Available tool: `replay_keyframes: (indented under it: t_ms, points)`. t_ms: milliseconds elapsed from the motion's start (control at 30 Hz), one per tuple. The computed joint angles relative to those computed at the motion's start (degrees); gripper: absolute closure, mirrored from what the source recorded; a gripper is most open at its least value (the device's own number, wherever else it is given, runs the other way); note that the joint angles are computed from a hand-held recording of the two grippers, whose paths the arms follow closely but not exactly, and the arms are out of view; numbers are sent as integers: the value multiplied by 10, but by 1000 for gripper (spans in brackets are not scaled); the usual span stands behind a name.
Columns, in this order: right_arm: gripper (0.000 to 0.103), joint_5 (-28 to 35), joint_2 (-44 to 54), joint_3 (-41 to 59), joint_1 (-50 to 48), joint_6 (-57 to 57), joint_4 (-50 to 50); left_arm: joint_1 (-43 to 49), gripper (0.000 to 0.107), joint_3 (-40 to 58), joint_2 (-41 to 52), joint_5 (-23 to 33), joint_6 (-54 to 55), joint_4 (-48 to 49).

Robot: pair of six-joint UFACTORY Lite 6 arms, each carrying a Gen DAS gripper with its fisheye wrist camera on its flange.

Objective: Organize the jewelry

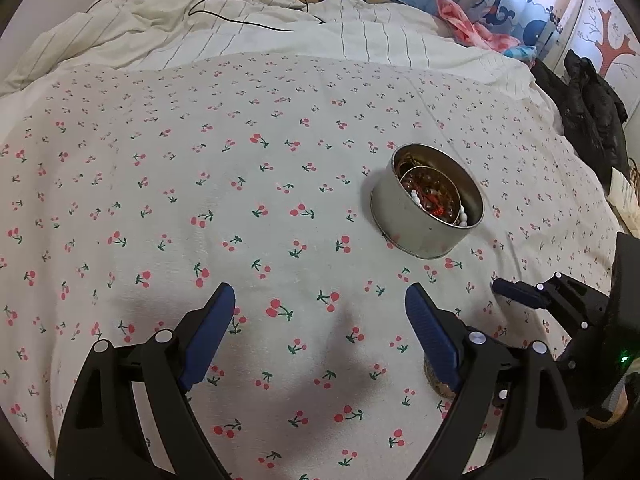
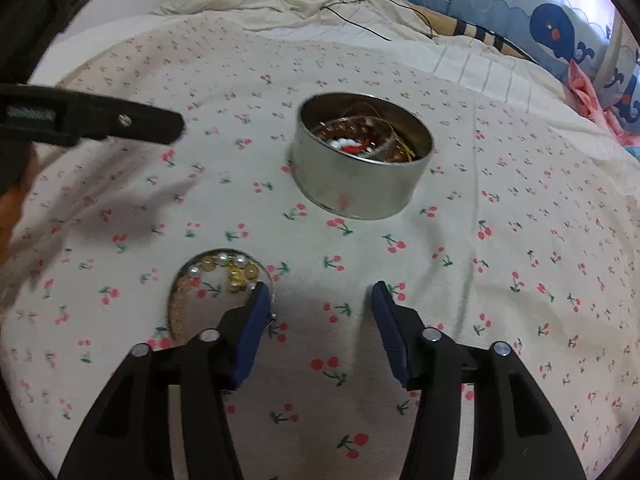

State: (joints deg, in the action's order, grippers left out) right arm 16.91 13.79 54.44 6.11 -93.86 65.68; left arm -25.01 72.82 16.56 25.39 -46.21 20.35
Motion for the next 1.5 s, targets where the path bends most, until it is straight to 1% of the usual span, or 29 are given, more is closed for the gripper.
replay_keyframes:
  t_ms: [33,100,133,167,200,267,300,333,367,400,433,467,500,533,567,600,800,833,933,1000,1100,1167,1233,1300,1333,1400,1433,1500]
  points:
    - [44,-40,-8,-13,12,-26,28,-1,24,1,1,0,0,0]
    - [43,-109,-15,-24,28,-105,112,-3,24,4,3,3,3,0]
    - [43,-136,-12,-21,29,-110,126,-4,24,5,4,4,0,4]
    - [43,-150,-7,-13,23,-91,117,-6,24,6,5,5,0,4]
    - [43,-141,-1,-6,12,-53,83,-7,24,7,6,6,1,3]
    - [43,-68,14,19,-20,62,-31,-9,23,10,9,7,3,2]
    - [43,-43,24,28,-24,93,-66,-10,23,11,11,8,3,2]
    - [43,-42,25,27,-21,99,-78,-11,23,14,14,10,4,1]
    - [43,-66,21,19,-11,86,-66,-13,23,16,16,10,3,3]
    - [43,-80,19,14,-7,54,-31,-15,23,17,17,11,4,2]
    - [47,-90,19,14,-6,33,-2,-16,23,18,18,12,4,3]
    - [65,-76,23,19,-12,29,3,-18,23,19,19,13,2,5]
    - [74,-54,28,29,-18,47,-16,-18,23,20,20,13,1,6]
    - [86,-28,41,46,-26,81,-51,-19,23,21,22,13,1,4]
    - [94,-6,44,52,-32,91,-66,-20,23,23,23,13,3,2]
    - [97,13,46,56,-40,89,-67,-20,23,24,24,14,4,3]
    - [98,58,28,56,-59,31,-4,-19,23,22,20,13,3,3]
    - [98,81,15,48,-69,14,15,-19,23,22,20,13,3,3]
    - [100,139,12,63,-92,25,20,-18,22,22,20,13,3,4]
    - [100,201,29,90,-118,49,17,-19,22,24,22,14,3,4]
    - [100,261,53,128,-142,79,7,-19,22,26,24,17,1,7]
    - [100,320,70,152,-167,94,12,-20,22,29,28,20,2,7]
    - [100,340,74,166,-183,106,10,-20,22,33,34,19,5,4]
    - [100,309,67,170,-185,124,-4,-26,22,40,44,10,2,5]
    - [99,274,66,173,-181,139,-23,-32,22,47,52,3,-3,7]
    - [99,232,77,184,-175,170,-53,-58,22,76,85,-13,-2,11]
    - [99,208,85,189,-171,194,-76,-72,22,89,99,-15,-14,30]
    - [99,171,94,194,-163,228,-108,-112,22,138,151,0,-61,107]
